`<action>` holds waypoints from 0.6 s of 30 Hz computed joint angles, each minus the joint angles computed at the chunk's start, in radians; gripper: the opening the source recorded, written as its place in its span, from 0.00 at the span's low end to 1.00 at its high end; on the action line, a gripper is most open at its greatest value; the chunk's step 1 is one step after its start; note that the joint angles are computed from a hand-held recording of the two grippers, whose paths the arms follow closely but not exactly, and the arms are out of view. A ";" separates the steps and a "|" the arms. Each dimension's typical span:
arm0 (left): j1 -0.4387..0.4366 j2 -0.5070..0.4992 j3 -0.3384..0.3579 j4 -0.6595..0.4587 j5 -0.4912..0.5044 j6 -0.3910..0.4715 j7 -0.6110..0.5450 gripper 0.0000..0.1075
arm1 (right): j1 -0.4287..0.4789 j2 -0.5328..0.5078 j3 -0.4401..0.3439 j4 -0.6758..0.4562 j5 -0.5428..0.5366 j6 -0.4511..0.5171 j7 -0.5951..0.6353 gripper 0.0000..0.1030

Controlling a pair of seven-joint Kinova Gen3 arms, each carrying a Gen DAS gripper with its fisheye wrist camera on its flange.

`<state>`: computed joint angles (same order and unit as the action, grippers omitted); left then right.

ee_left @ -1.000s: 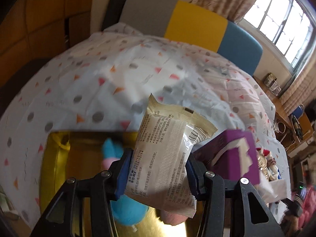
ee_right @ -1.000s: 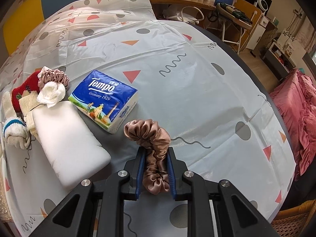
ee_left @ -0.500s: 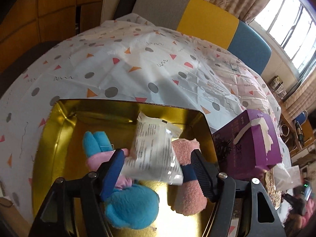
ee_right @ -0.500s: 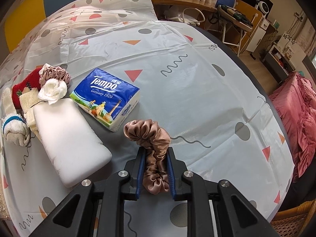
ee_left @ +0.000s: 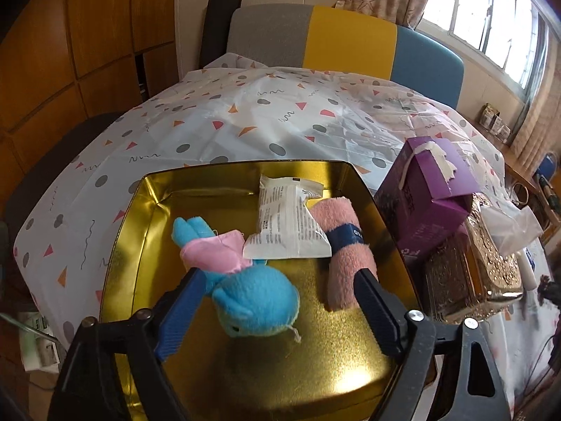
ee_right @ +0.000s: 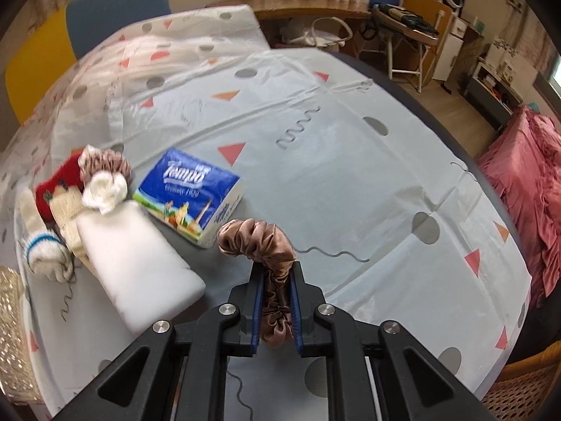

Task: Organize soft objects
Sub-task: 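Carry the wipes packet into the gold tray and open the left gripper, then carry the brown scrunchie into the gold tray and open the right gripper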

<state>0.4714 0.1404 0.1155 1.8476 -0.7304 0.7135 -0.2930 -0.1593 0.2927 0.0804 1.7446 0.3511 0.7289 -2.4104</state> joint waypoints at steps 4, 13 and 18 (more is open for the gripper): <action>0.025 -0.016 0.012 0.017 -0.040 0.026 0.046 0.91 | -0.009 -0.061 0.016 0.060 0.057 -0.075 -0.117 0.12; 0.025 -0.022 0.033 0.027 -0.037 0.051 0.056 0.96 | -0.005 -0.114 -0.054 0.031 -0.017 -0.153 0.014 0.12; 0.022 -0.035 0.035 0.043 -0.041 0.039 0.070 0.96 | -0.071 -0.104 -0.096 -0.104 -0.026 -0.107 0.091 0.12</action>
<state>0.4931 0.1055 0.1510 1.8908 -0.7716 0.7524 -0.2234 -0.2305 0.1887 -0.0155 1.6409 0.3253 0.6214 -2.3198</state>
